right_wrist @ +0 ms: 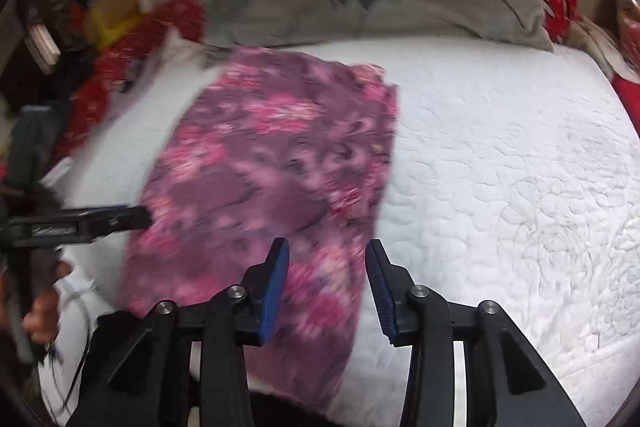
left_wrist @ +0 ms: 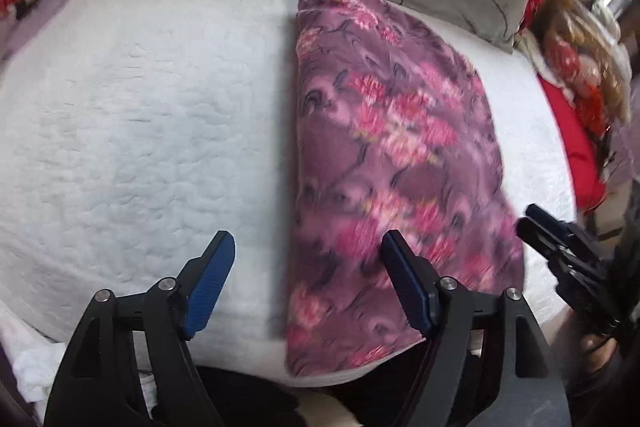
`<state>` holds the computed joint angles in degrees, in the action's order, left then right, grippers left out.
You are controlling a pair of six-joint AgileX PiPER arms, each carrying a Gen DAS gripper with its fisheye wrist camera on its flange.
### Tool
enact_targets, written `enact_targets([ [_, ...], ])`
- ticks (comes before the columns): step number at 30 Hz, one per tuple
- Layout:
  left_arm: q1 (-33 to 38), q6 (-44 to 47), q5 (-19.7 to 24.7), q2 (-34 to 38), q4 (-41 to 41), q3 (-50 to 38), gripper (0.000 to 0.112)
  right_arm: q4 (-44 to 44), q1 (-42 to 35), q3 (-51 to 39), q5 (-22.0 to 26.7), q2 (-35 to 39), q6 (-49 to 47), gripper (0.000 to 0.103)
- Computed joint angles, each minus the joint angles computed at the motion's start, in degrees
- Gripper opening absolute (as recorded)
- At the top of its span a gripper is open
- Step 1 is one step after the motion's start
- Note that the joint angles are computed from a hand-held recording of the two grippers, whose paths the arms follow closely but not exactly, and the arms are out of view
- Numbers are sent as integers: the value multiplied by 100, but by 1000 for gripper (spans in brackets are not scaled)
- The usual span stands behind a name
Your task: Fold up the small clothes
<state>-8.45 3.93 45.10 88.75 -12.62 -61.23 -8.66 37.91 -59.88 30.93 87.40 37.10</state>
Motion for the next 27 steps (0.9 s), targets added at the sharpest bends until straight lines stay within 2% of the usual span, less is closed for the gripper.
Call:
enact_targets([
  [2,-201,-228,-127,200,377,120,76,-451,212,162,99,11,315,41],
  [4,-396,-618,-59,410,745,95,77,-836,425,-63,660,624,472,43],
  [5,-430,-700,-99,313,773,178,76,-988,526,-86,709,688,698,44],
  [7,-564,-845,-295,-2,994,442,76,-1190,660,-12,821,425,1263,46],
  [9,-787,-1214,-394,-118,1510,588,76,-1341,788,208,675,160,1528,48],
  [10,-889,-1419,-441,-125,1712,634,76,-1593,917,290,750,142,1773,51],
  [11,-917,-1511,-462,-128,1776,666,76,-1786,1043,246,1050,278,1957,54],
  [12,-967,-1597,-439,-134,1781,674,76,-1887,1087,248,1213,408,2063,65],
  [13,-981,-1630,-419,-166,1754,692,76,-1943,1049,300,1215,401,2145,70],
  [16,-1049,-1886,-436,-535,2014,915,76,-1617,933,399,1217,93,2461,70],
  [19,-1121,-2049,-439,-897,2197,1144,76,-1829,1214,88,1931,-54,2731,73],
  [21,-1213,-2222,-492,-1100,2270,1299,76,-1856,1419,42,2178,-167,2865,75],
  [24,-1344,-2517,-528,-1434,2440,1544,76,-1735,1742,36,2454,-352,3112,89],
  [27,-1457,-2897,-556,-1750,2727,1753,76,-1882,2154,8,2797,-367,3367,90],
])
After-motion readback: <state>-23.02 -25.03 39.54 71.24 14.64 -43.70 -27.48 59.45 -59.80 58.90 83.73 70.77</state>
